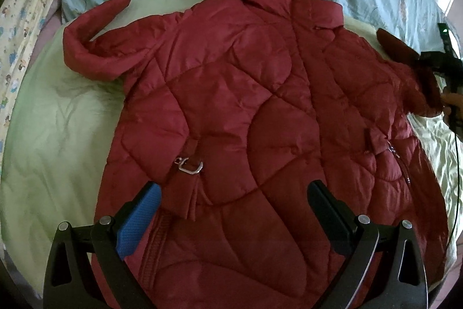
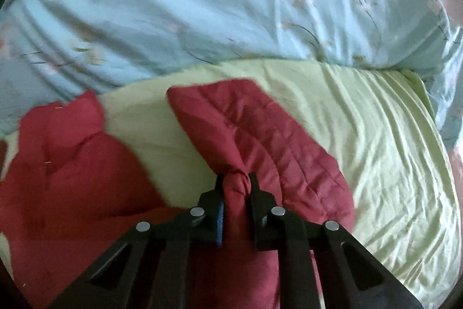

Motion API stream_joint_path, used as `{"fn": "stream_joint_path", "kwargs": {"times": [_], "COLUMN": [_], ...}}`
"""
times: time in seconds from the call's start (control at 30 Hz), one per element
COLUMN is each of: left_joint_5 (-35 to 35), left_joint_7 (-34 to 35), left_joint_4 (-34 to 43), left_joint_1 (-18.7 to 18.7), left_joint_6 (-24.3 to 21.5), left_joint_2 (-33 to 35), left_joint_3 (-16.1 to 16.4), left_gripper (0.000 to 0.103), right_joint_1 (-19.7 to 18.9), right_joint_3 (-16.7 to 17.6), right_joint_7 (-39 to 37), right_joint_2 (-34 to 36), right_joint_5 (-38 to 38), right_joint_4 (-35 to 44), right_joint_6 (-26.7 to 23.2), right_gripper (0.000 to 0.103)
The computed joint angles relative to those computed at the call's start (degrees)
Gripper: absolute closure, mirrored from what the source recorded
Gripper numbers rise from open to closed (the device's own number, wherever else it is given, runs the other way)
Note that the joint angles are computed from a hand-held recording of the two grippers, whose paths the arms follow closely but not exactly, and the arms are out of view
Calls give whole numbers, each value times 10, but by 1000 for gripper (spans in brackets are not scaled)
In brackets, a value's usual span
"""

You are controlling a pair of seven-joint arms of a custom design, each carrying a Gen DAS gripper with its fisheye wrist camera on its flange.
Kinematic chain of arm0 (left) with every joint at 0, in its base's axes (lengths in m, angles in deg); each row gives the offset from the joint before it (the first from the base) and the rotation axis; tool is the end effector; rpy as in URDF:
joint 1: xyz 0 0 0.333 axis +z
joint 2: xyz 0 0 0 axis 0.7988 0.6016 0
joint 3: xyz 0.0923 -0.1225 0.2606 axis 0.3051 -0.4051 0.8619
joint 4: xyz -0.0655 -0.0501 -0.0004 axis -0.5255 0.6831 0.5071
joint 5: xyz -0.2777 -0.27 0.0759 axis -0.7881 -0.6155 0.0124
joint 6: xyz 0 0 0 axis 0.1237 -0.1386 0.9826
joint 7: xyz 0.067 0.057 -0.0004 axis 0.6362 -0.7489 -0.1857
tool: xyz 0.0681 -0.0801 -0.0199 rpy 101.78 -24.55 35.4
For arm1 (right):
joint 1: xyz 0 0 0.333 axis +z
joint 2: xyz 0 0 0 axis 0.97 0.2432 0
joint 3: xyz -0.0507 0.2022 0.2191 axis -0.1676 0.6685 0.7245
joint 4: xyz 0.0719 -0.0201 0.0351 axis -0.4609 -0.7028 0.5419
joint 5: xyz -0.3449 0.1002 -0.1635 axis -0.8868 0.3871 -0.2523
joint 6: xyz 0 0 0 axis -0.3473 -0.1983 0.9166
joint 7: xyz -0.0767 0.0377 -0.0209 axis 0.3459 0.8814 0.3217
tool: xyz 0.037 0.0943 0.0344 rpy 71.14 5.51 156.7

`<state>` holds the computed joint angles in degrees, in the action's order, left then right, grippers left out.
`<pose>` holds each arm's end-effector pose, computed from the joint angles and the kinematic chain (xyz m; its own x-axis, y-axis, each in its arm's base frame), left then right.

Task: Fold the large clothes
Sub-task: 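Move the right gripper to the sleeve cuff and grasp it, then fold the grasped sleeve across the coat body with the right gripper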

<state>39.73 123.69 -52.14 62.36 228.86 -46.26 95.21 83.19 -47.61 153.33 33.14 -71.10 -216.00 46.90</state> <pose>0.4575 0.1244 0.4118 -0.3981 -0.9144 0.0739 -0.8245 0.3214 -0.4658 0.4714 0.0871 0.3735 -0.6306 -0.7639 0.1371 -0.7340 0.5297 -0.4249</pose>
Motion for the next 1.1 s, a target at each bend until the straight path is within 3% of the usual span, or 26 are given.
{"fn": "stream_joint_path", "kwargs": {"times": [0.27,0.4,0.53,0.67,0.8,0.9,1.1], "left_joint_5": [-1,-5,-14,-32,-45,-59,-81], "left_joint_7": [-5,-1,5,12,17,-2,-33], "left_joint_4": [6,17,37,65,91,163,294], "left_joint_1": [7,15,26,39,51,64,84], "left_joint_6": [-29,-44,-64,-94,-98,-160,-212], "left_joint_2": [-2,4,19,40,72,132,239], "left_joint_3": [6,11,17,21,14,10,-37], "left_gripper": [1,1,1,1,1,1,1], "right_joint_1": [40,73,113,142,146,135,172], "right_joint_3": [32,47,46,45,65,91,67], "right_joint_7": [12,-1,-55,-133,-236,-323,-347], "right_joint_2": [-2,54,125,177,221,242,243], "right_joint_5": [18,30,66,144,240,318,365], "right_joint_4": [5,44,91,122,148,158,145], "right_joint_6": [156,251,306,325,328,311,323], "right_gripper": [91,91,91,91,89,83,80]}}
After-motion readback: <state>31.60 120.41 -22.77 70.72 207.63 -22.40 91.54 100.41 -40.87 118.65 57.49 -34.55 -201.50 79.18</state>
